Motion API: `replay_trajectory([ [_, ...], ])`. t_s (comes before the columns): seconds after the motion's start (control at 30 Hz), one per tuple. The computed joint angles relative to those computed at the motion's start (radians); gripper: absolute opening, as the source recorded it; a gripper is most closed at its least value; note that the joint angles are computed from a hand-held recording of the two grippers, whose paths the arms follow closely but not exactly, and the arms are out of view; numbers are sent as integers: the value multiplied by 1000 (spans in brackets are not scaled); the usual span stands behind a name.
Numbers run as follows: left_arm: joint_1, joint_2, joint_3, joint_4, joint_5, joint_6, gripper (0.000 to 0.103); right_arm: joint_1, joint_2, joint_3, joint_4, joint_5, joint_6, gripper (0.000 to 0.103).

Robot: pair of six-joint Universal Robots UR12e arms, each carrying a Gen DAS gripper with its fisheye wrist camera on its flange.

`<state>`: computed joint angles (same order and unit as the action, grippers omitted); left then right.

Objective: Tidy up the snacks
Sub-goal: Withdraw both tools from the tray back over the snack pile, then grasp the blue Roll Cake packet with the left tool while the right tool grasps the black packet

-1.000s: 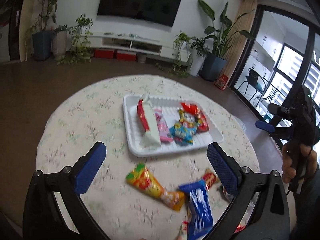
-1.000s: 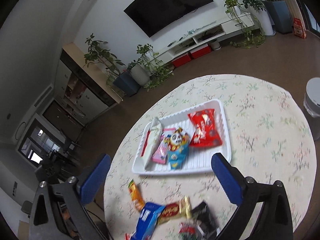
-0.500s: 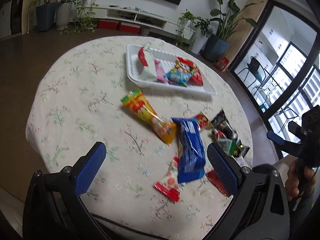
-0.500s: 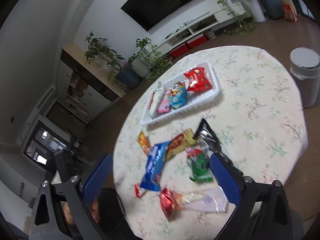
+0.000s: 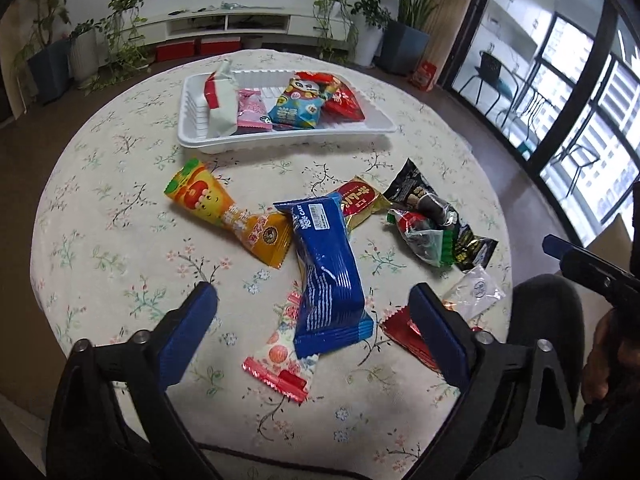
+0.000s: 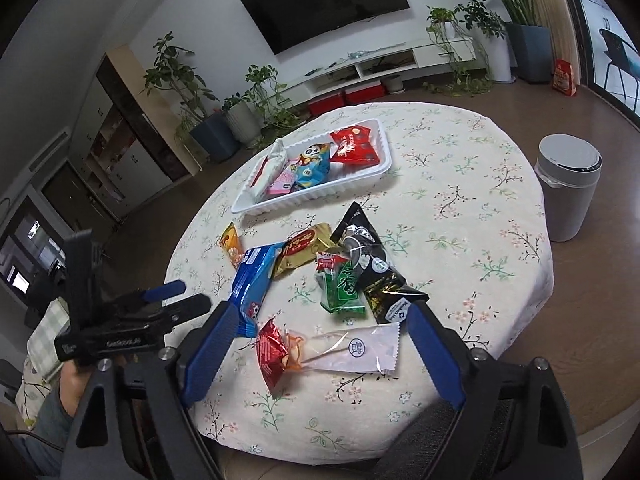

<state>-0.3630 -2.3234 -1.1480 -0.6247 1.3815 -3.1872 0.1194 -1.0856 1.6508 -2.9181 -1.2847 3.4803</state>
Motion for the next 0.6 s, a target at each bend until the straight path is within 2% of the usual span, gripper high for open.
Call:
replay_trajectory([
  [0.1,-10,-32,66,-63,27,29,82,-1,2,3,4,10,1,89],
  [0.23,-25,-84,164,-178,71,78,82,-5,0,7,7,18,10,89],
  [0.4,-32,-137,250,-268,101,89,81,-10,2,10,10,20,22,89],
  [0.43,-33,-148,269,-286,105,92,79,-11,2,10,14,20,21,89],
  [0.5,-32,-163,292,-312,105,87,68,-11,3,11,17,17,20,89],
  [0.53,-31,-169,300,-322,105,85,66,-11,4,11,17,17,20,89],
  [0.6,-30,-181,318,-342,97,81,51,-12,5,11,20,23,18,89],
])
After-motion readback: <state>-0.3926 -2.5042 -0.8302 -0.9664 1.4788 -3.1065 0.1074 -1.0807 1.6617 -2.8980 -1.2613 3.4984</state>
